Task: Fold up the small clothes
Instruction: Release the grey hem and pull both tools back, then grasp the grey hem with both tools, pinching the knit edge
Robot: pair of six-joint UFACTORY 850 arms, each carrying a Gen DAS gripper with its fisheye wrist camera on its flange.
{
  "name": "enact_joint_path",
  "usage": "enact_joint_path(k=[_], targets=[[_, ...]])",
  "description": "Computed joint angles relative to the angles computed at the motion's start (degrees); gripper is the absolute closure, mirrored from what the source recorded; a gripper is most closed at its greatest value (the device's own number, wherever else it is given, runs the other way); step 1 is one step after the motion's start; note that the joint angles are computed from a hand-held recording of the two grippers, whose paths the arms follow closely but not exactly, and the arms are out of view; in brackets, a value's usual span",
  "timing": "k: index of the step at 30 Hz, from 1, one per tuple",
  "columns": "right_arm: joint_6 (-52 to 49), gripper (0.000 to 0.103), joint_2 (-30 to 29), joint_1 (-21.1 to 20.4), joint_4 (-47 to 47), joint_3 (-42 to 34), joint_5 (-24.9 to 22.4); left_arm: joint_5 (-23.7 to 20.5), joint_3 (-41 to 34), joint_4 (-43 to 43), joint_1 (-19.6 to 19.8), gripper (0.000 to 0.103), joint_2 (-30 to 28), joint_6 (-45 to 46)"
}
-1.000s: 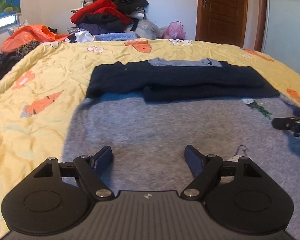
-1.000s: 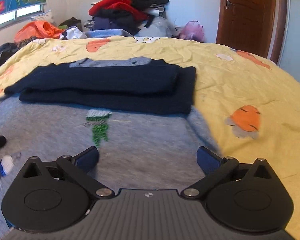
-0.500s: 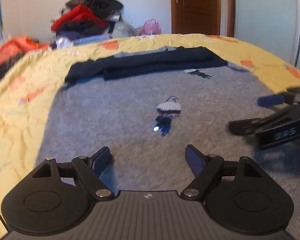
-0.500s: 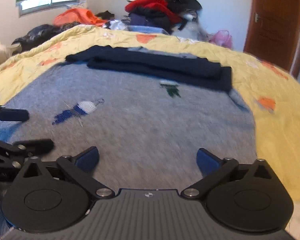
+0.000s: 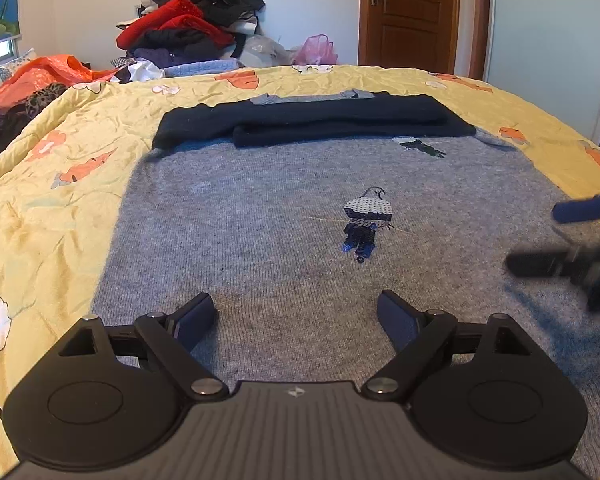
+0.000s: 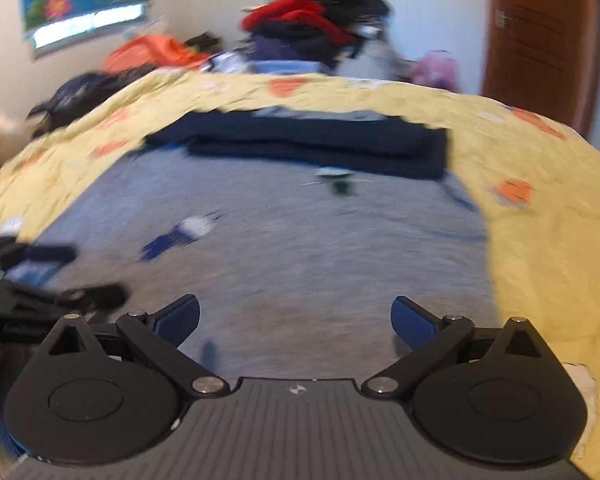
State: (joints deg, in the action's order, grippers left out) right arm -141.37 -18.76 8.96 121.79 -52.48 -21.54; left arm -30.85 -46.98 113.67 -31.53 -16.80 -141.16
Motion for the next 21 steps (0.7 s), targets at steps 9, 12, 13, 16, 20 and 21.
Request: enact_joint_path(k=[9, 12, 13, 16, 20, 21], targets=[[-2.5, 0.001, 0.3, -3.1, 0.5, 1.8, -0.2, -1.9, 3.2, -5.4, -2.3, 0.013, 2.9, 4.3], [-1.7, 0.002, 3.2, -3.2, 1.5, 4.1, 1.2, -3.5, 7.2, -6.4, -5.2, 0.013, 6.2, 5.2], [0.4, 0.002, 4.2, -3.6, -1.3, 5.2, -0.6, -3.3, 8.7, -6.0, -6.0, 0.013, 7.6, 4.2], [5.4, 0.001, 6.3, -3.7, -9.3, 7.5, -4.2, -2.8, 13.5, -2.1, -8.0, 0.013, 11.3, -0.5], [-3.1, 0.000, 5.7, -4.6, -6.5, 10.0, -7.1, -1.5, 18.8, 1.8, -7.8, 0.013, 16.0, -4.6], [-3.4, 0.000, 5.5, -5.5, -7.0, 10.1, -8.1, -1.4, 19.8, 1.2, -7.9, 0.013, 17.2, -3.6]])
